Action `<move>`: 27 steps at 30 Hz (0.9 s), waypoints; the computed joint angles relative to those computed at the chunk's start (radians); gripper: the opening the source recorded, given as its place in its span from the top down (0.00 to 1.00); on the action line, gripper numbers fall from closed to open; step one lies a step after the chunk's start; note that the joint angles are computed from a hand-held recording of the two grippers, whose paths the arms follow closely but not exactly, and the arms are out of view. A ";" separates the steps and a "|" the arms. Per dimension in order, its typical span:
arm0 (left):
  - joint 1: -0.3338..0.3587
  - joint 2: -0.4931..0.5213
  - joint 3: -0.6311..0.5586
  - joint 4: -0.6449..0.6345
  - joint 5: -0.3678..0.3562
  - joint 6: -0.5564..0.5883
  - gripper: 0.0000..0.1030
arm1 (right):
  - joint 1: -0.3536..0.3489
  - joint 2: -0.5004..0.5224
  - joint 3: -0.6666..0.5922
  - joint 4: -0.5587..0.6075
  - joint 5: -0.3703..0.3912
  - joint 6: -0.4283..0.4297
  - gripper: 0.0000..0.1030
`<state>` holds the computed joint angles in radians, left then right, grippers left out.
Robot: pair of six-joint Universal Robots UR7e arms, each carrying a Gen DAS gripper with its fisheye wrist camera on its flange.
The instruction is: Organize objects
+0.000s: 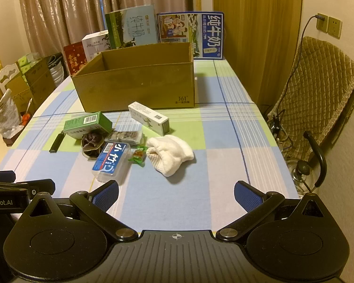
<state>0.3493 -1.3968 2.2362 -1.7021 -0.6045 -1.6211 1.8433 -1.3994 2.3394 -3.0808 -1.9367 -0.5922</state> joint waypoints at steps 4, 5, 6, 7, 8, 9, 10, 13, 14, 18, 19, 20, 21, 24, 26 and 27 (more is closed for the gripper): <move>0.000 0.001 0.000 -0.001 0.000 0.002 0.01 | -0.006 0.007 -0.002 -0.006 0.004 -0.004 0.02; -0.001 0.001 0.000 -0.002 0.000 0.004 0.01 | -0.006 0.006 -0.002 -0.004 0.004 -0.003 0.02; 0.000 0.002 -0.001 -0.003 0.000 0.006 0.01 | -0.005 0.006 -0.002 -0.004 0.003 -0.003 0.02; 0.000 0.002 -0.001 -0.004 0.000 0.007 0.01 | -0.005 0.007 -0.003 -0.004 0.001 -0.002 0.02; 0.000 0.002 0.000 -0.007 0.000 0.009 0.01 | -0.005 0.007 -0.003 -0.003 0.002 -0.004 0.02; 0.001 0.001 0.001 -0.012 -0.002 0.013 0.01 | -0.005 0.007 -0.003 -0.003 0.002 -0.004 0.02; 0.001 0.000 0.002 -0.015 -0.003 0.013 0.01 | -0.005 0.006 -0.004 0.000 0.001 -0.002 0.02; 0.000 0.001 0.001 -0.012 -0.005 0.012 0.01 | -0.006 0.005 -0.006 0.004 0.002 -0.003 0.02; 0.001 0.000 0.001 -0.016 -0.006 0.014 0.01 | -0.006 0.005 -0.006 0.004 0.002 -0.003 0.02; 0.002 0.000 -0.001 -0.019 -0.007 0.020 0.01 | -0.006 0.006 -0.005 0.002 0.001 -0.004 0.02; 0.002 0.000 -0.001 -0.020 -0.007 0.020 0.01 | -0.009 0.006 -0.006 0.003 0.004 -0.005 0.02; 0.002 0.001 -0.001 -0.021 -0.007 0.021 0.01 | -0.010 0.006 -0.006 0.003 0.005 -0.005 0.02; 0.002 0.001 -0.001 -0.021 -0.007 0.021 0.01 | -0.010 0.006 -0.005 0.002 0.005 -0.006 0.02; 0.002 0.002 -0.001 -0.019 -0.007 0.019 0.01 | -0.011 0.006 -0.005 0.005 0.006 -0.007 0.02; 0.002 0.002 -0.002 -0.020 -0.007 0.019 0.01 | -0.013 0.006 -0.005 0.005 0.007 -0.009 0.02; 0.002 0.002 -0.001 -0.020 -0.007 0.020 0.01 | -0.013 0.006 -0.005 0.005 0.007 -0.009 0.02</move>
<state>0.3514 -1.3948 2.2348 -1.7222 -0.6116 -1.6007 1.8304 -1.3930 2.3344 -3.0759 -1.9292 -0.6014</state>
